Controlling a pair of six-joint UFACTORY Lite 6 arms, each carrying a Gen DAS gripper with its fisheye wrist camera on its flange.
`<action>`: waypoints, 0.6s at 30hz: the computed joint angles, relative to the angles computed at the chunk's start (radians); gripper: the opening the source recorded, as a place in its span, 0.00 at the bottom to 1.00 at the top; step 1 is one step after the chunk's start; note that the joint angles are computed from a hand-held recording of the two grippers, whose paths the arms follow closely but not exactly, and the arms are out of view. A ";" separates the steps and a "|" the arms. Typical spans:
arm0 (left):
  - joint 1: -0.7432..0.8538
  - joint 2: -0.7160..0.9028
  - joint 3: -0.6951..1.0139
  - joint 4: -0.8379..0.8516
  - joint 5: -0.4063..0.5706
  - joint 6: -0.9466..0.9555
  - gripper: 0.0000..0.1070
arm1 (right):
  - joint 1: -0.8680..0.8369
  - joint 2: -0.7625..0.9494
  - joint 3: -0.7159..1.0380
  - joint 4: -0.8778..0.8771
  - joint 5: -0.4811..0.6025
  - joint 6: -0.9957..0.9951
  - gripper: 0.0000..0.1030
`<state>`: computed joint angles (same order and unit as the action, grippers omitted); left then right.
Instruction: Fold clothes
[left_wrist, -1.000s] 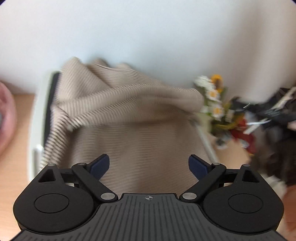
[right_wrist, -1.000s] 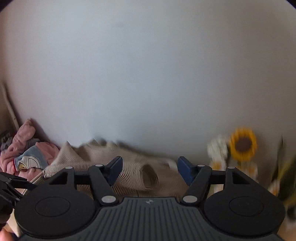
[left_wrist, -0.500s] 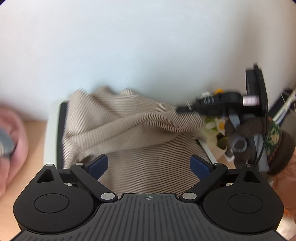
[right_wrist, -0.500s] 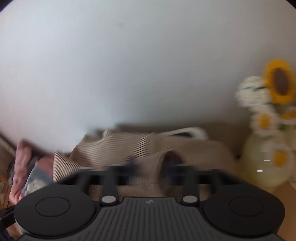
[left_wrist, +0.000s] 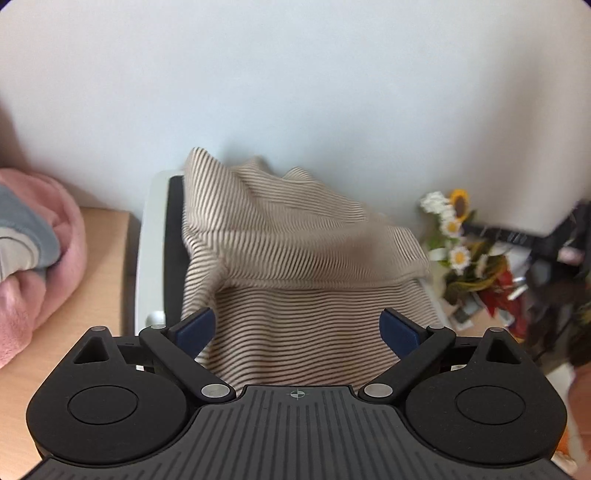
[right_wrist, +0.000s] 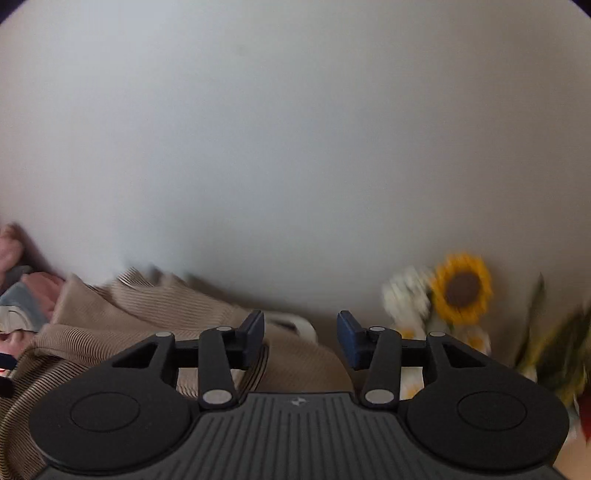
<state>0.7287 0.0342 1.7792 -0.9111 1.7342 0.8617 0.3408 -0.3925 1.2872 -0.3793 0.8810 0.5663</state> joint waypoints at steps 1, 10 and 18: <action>0.012 0.033 0.057 -0.024 0.016 -0.024 0.92 | -0.060 -0.046 -0.055 0.083 -0.019 -0.019 0.43; -0.393 0.202 0.257 0.337 -0.506 -0.433 0.92 | -0.024 0.173 -0.014 0.285 -0.180 0.009 0.60; -0.423 0.318 0.341 0.455 -0.645 -0.427 0.36 | 0.130 0.361 0.283 0.121 -0.264 0.044 0.03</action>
<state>0.3057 0.3523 2.1203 -0.4565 1.0895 0.4347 0.4707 -0.0314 1.5703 -0.2580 0.6168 0.6098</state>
